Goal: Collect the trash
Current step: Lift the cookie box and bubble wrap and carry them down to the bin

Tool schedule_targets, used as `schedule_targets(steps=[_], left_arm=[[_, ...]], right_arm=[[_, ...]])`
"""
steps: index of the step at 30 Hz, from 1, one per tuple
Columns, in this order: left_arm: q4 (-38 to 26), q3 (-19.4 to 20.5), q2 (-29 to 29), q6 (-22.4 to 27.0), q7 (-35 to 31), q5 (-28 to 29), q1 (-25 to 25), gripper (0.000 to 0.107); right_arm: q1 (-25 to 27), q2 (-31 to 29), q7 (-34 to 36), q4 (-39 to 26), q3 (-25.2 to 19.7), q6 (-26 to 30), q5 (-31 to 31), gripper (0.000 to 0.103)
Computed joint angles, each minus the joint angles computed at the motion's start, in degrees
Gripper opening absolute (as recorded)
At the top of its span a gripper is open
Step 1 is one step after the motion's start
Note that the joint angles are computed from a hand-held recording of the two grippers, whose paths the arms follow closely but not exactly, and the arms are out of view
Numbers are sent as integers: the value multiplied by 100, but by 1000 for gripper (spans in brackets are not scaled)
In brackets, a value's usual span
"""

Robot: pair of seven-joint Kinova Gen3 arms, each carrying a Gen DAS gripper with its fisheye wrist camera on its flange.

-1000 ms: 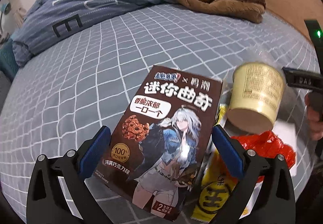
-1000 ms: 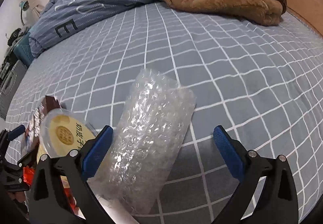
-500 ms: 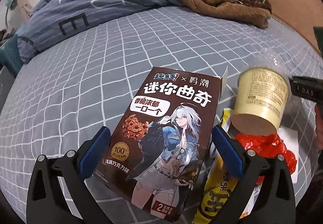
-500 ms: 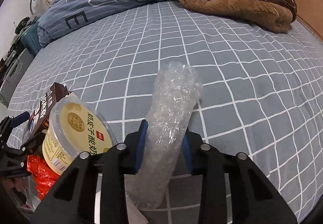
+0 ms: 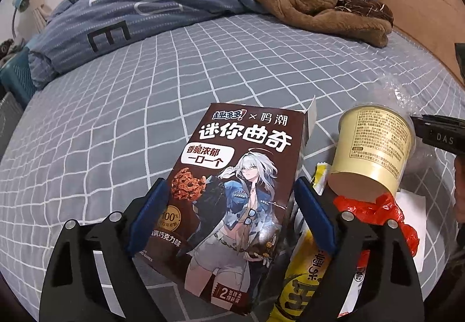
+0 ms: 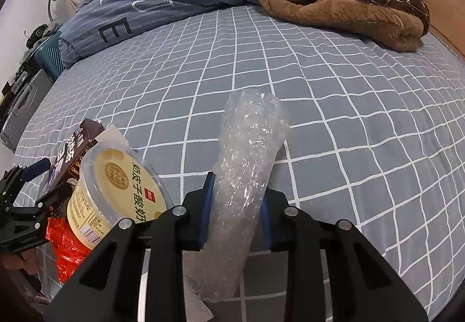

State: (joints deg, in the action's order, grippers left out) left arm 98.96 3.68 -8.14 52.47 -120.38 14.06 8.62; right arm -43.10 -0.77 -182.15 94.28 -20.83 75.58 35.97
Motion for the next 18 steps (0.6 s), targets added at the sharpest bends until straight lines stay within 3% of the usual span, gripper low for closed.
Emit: schedule_targets(steps=[4, 11, 18], left_arm=[[-16, -82, -2, -87, 93, 137, -67, 98], [-55, -86, 107, 39, -213, 182, -76, 98], [131, -239, 138, -107, -643, 655, -160, 98]], right_arm=[[-22, 21, -1, -13, -2, 11, 5, 27], [-54, 25, 26, -4, -2, -16, -4, 27], [-68, 20, 39, -6, -10, -27, -15, 27]])
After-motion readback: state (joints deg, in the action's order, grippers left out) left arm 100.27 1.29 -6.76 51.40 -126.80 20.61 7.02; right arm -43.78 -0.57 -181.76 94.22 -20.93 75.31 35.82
